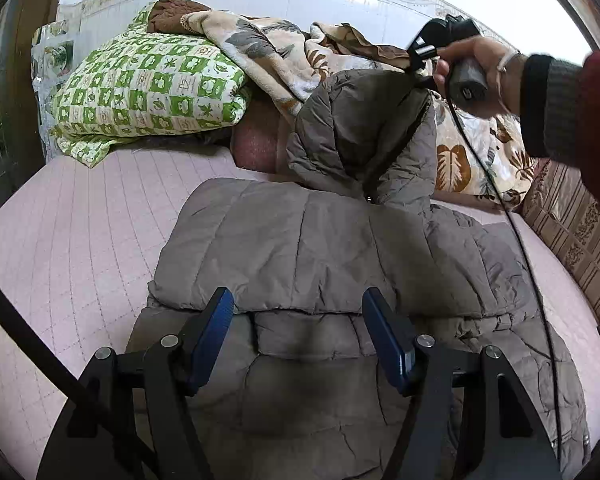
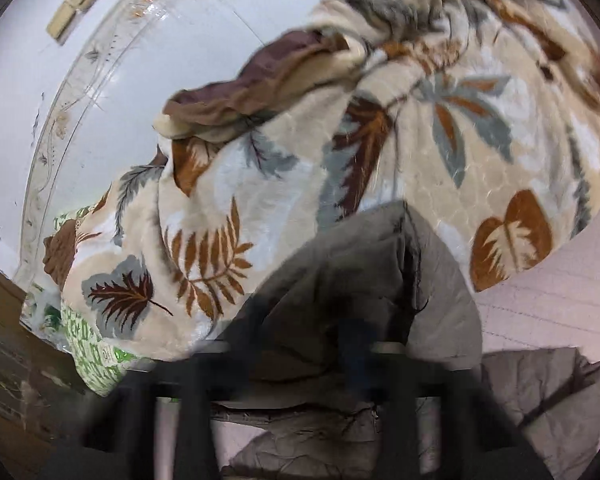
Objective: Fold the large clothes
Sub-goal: 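Grasp the hood edge with the right gripper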
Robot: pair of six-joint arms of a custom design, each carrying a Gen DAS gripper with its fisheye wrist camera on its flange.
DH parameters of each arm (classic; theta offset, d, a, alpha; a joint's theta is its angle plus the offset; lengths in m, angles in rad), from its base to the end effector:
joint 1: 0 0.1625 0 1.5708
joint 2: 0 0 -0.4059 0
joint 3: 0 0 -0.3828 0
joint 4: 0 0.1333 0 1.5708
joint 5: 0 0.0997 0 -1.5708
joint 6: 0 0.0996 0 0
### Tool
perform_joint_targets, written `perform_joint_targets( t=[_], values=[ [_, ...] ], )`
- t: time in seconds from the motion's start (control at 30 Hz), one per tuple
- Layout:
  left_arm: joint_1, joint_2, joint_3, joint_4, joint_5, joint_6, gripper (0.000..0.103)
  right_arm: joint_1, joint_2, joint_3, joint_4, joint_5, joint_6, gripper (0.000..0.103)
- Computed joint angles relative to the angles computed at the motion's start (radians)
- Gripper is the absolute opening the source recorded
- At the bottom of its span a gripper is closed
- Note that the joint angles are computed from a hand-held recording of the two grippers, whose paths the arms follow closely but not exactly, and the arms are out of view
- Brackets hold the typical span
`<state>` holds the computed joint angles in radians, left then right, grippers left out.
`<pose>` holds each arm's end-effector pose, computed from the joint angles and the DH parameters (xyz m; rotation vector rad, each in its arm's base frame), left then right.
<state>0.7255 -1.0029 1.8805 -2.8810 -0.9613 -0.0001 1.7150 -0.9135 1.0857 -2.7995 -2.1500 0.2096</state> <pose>-0.3134 -0.5323 0.1779 0.9122 2.4714 -0.8658 0.1853 -0.7277 0.4640 -0.4889 -2.3530 1.4843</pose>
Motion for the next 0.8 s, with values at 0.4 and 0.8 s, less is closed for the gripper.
perform_joint_targets(
  t=[0.4,0.8],
  values=[
    [-0.017,-0.021,0.02,-0.055,0.044,0.014,0.066,0.126,-0.229,0.413,-0.287,0.006,-0.13,0.003],
    [0.015,-0.05,0.001,-0.011,0.023,-0.062,0.066,0.287,-0.38,1.003,-0.615,-0.087,-0.068,0.003]
  ],
)
